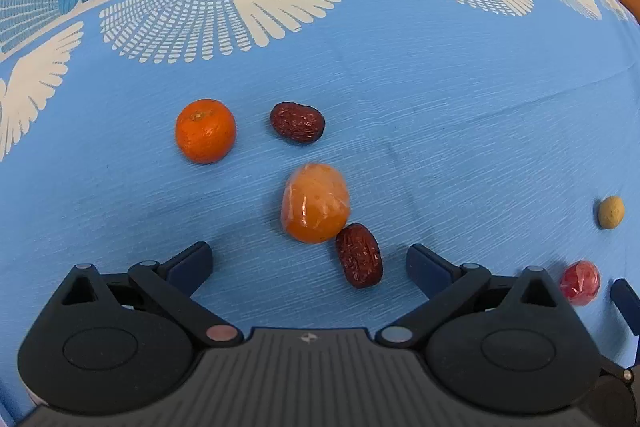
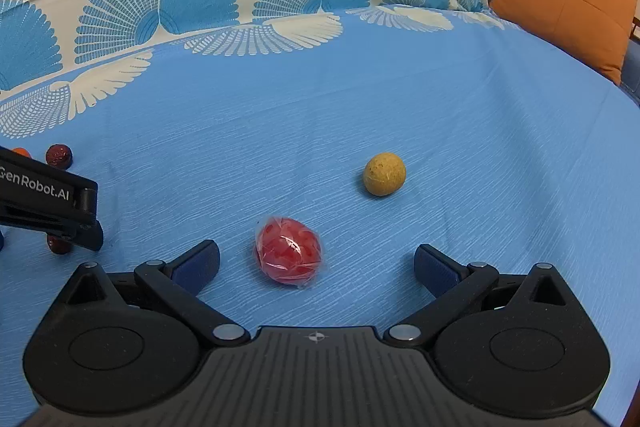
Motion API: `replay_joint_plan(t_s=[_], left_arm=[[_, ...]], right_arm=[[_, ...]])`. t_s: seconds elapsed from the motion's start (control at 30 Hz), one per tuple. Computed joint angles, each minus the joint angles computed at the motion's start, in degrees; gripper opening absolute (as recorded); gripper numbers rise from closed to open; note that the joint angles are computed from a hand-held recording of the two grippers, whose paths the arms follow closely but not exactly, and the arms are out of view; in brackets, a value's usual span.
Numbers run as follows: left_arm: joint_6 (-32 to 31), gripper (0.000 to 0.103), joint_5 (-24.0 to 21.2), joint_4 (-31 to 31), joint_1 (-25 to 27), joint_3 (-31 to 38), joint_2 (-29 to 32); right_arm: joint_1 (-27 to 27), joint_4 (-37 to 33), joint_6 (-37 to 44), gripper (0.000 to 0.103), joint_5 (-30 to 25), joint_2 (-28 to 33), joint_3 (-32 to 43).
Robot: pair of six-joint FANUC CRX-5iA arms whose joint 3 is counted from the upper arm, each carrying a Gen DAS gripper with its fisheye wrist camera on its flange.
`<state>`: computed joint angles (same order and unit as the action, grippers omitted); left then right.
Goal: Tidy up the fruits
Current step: 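Move both open tools toward the remaining fruits beside the plate, then grasp a dark red jujube with the left tool while the right tool grasps a wrapped red tomato, then carry the jujube with the left tool onto the plate while the right tool places the tomato there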
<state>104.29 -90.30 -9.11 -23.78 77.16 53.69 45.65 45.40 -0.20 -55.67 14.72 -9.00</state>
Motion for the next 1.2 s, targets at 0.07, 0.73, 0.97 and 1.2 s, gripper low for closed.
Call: replay_joint_plan(t_s=[0.07, 0.73, 0.97, 1.2], left_arm=[[2.24, 0.063, -0.55, -0.02, 0.01, 0.83, -0.26], [0.62, 0.021, 8.42, 3.62, 6.06, -44.62, -40.79], [4.9, 0.021, 1.62, -4.52, 9.02, -53.61, -56.67], [6.06, 0.021, -3.79, -7.97, 12.38, -60.79, -68.79]], right_arm=[[0.03, 0.9, -1.03, 0.063, 0.92, -0.91, -0.91], [7.51, 15.34, -13.08, 0.033, -3.93, -11.68, -7.22], [19.39, 5.82, -0.26, 0.033, 4.79, -20.87, -5.19], [28.08, -0.36, 10.02, 0.033, 7.08, -22.0, 1.07]])
